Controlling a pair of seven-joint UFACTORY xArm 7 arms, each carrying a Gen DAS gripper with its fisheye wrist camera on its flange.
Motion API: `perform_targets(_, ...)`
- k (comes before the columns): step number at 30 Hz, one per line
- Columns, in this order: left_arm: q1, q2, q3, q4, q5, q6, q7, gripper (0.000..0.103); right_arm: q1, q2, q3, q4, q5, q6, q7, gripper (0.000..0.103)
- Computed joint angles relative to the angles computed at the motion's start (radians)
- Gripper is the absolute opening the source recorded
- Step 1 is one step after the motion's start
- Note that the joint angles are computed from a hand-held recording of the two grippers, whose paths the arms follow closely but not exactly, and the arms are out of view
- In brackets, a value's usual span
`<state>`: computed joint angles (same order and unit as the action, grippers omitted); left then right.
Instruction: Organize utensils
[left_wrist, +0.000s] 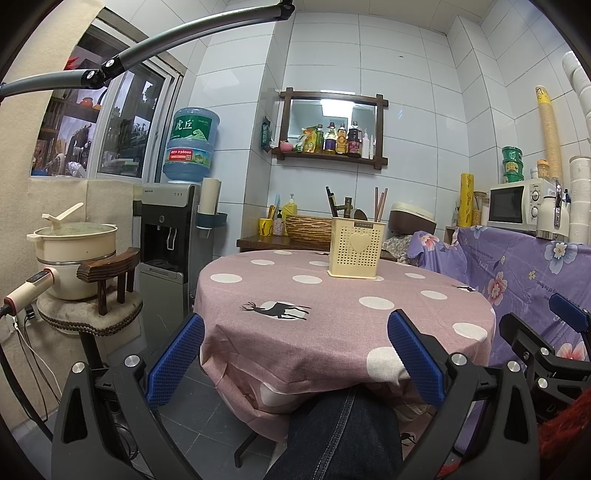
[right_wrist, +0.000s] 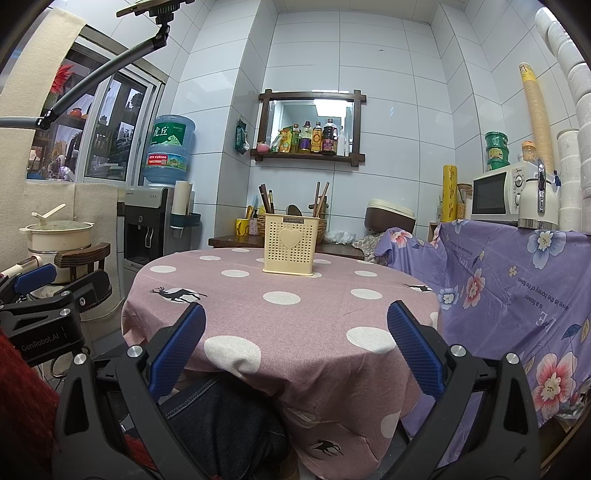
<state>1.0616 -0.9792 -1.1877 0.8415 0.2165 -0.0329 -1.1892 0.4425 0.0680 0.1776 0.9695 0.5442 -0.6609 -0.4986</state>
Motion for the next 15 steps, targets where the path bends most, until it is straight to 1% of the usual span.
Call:
perform_targets(4, 0.005, -0.012, -0.01, -0.006, -0.006, 0.0, -0.01, 0.099, 0.0, 0.0, 0.0, 0.0, -0.001, 0.0, 0.001, 0.097)
perform_targets(15, 0.0, -0.008, -0.008, -0.004, -0.003, 0.006, -0.011, 0.099, -0.001, -0.001, 0.0, 0.0, -0.001, 0.002, 0.0, 0.097)
